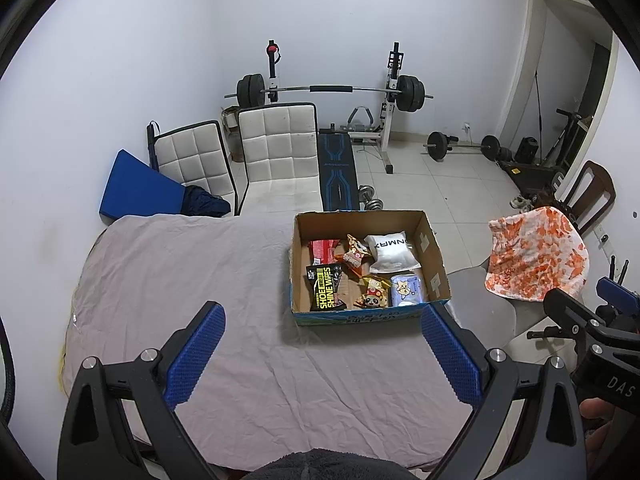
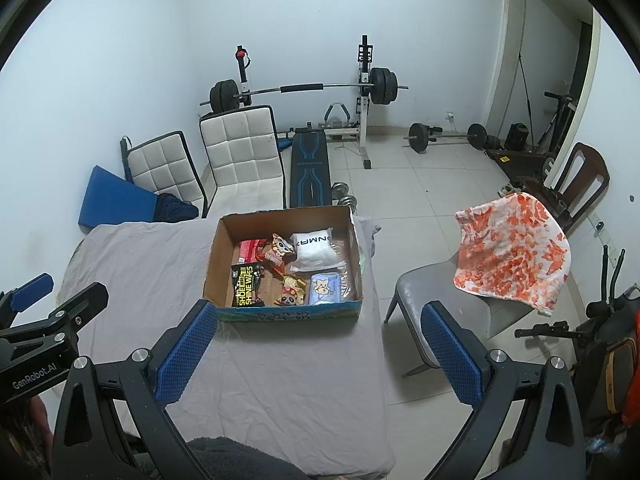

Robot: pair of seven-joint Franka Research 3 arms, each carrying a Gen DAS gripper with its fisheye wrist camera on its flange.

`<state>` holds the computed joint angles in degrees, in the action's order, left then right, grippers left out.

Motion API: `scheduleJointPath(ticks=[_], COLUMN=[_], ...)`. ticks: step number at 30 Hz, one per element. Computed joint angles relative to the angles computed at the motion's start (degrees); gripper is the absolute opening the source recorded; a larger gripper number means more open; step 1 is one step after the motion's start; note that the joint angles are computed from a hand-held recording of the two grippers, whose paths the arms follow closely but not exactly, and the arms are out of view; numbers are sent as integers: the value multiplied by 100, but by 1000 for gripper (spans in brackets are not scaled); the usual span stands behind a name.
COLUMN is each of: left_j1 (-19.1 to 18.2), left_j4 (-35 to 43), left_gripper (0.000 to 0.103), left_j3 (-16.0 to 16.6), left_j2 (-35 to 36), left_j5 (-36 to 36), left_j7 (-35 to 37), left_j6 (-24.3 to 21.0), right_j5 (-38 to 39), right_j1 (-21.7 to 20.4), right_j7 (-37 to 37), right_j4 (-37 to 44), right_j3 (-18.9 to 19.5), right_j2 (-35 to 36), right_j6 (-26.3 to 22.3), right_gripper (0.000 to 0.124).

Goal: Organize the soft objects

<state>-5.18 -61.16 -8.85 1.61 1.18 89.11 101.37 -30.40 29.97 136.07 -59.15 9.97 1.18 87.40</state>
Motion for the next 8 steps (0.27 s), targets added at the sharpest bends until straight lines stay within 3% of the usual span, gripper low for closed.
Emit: scheduleJointPath(ticks=[8], left_j1=[1], left_j4=[-78], left_gripper=[100], left_j3=[0], left_j2=[-52], left_j5=[6], left_j7=[-53], left_j6=[125], right_j5=[-30], right_j1=[35], right_j7=[-2], right_j4=[94], right_j3=[-15], right_j2=[61], right_j6=[-31], right_gripper=[103])
